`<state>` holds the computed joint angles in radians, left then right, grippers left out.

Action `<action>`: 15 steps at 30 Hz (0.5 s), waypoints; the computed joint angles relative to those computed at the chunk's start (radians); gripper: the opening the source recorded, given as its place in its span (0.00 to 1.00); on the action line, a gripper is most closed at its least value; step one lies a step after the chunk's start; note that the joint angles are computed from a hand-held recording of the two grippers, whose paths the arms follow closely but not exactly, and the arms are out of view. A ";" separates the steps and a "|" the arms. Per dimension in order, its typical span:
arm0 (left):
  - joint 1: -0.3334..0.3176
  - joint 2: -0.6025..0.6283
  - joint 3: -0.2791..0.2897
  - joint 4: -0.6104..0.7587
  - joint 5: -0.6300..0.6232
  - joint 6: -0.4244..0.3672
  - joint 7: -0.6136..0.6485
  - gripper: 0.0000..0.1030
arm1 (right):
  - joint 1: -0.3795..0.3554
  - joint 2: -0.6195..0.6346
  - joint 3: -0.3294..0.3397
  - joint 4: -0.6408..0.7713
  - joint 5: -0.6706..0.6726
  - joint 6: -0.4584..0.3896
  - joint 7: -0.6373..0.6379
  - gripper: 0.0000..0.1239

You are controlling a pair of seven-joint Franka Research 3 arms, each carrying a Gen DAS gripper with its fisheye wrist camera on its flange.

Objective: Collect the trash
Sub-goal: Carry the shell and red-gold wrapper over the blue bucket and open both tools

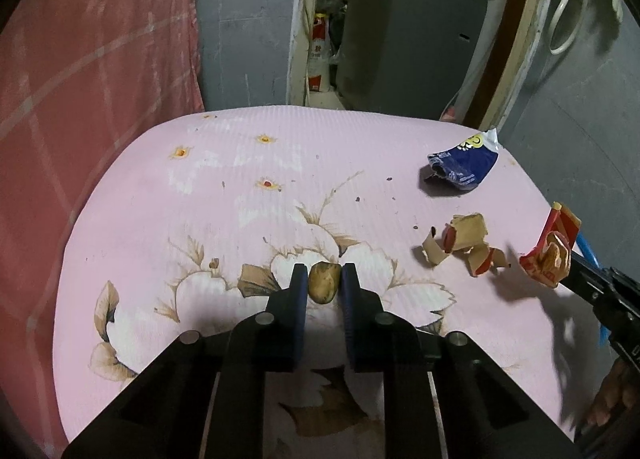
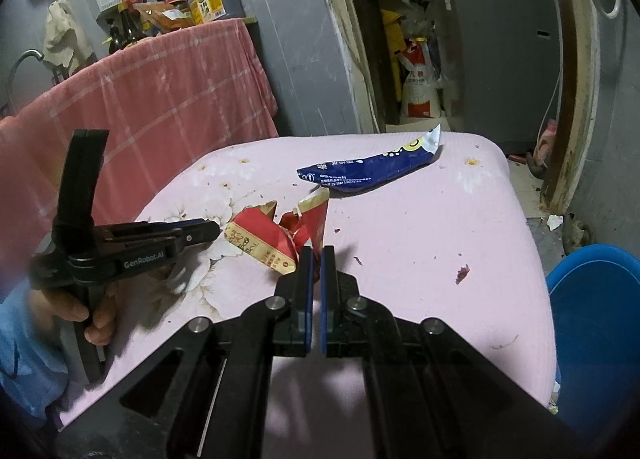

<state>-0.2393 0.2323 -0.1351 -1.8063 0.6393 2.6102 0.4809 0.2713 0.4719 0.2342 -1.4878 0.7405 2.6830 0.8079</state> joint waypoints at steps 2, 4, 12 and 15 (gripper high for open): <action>-0.003 -0.009 0.001 -0.009 0.004 0.014 -0.023 0.13 | -0.010 -0.012 0.011 -0.017 0.023 0.019 -0.022 0.02; -0.011 -0.020 0.006 -0.019 0.034 0.032 -0.063 0.13 | -0.022 -0.025 0.022 -0.035 0.055 0.038 -0.049 0.02; -0.055 -0.059 0.030 -0.027 0.331 0.143 -0.385 0.13 | -0.065 -0.103 0.064 -0.111 0.255 0.147 -0.222 0.02; -0.072 -0.059 0.031 0.005 0.486 0.160 -0.524 0.13 | -0.075 -0.136 0.068 -0.132 0.349 0.180 -0.302 0.02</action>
<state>-0.3117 0.1734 -0.1039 -1.8012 1.1254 2.7704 -0.0432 0.1964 0.3355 0.3020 -1.6198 1.0895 2.8635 0.5054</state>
